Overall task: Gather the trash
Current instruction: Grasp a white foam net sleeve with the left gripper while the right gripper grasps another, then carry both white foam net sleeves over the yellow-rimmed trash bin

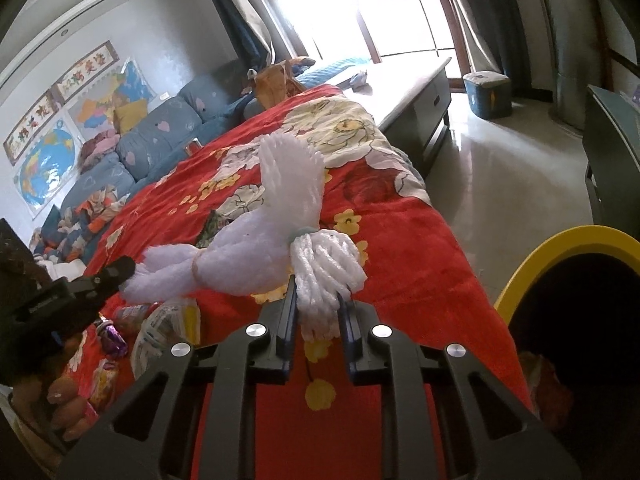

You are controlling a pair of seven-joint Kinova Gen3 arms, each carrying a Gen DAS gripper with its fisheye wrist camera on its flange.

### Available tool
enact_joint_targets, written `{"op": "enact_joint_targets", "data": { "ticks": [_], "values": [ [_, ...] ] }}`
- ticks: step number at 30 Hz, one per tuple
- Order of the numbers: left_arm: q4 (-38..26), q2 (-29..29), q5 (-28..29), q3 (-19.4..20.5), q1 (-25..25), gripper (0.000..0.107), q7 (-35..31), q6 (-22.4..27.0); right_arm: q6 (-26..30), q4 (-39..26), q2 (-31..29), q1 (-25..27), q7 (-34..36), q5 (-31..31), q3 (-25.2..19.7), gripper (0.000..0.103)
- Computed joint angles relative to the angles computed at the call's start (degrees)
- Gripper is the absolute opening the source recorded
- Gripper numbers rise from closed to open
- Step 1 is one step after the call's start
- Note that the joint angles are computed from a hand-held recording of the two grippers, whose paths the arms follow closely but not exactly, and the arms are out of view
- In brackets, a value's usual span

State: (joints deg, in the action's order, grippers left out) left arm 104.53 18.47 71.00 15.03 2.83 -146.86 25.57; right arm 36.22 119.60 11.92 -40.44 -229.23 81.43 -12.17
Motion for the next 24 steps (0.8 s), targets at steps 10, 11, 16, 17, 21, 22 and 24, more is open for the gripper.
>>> {"op": "enact_joint_targets", "data": {
  "ticks": [10,11,16,17,21,22,24],
  "values": [
    [3.5,-4.6,11.3,-2.4,0.9,0.002,-12.4,4.1,6.2,2.2,-2.0,-2.6,-4.1,0.5,-2.2,0.016],
    [3.8,-5.1,12.7,-3.0,1.2,0.002,-13.8,4.6,7.1,2.3,-2.2,-2.9,-4.4,0.3,-2.4,0.016],
    [4.6,-7.1,16.7,-5.6,3.4,0.002,-17.7,6.9,10.9,3.3,-3.6,-4.2,-5.6,-0.9,-3.5,0.015],
    [4.7,-7.4,17.0,-5.9,3.8,0.002,-18.1,7.2,11.5,3.6,-3.9,-4.4,-5.9,-1.1,-3.7,0.015],
    [5.2,-8.7,18.1,-6.7,5.0,0.002,-20.1,8.8,13.9,4.2,-5.0,-5.1,-6.5,-1.9,-4.5,0.015],
    [5.4,-8.9,18.5,-6.8,5.2,0.002,-20.6,9.0,14.4,4.4,-5.3,-5.2,-6.5,-2.0,-4.7,0.015],
    [5.8,-9.3,19.0,-7.0,5.9,0.002,-21.5,9.2,15.6,4.7,-6.0,-5.5,-6.6,-2.5,-5.2,0.015]
  ]
}}
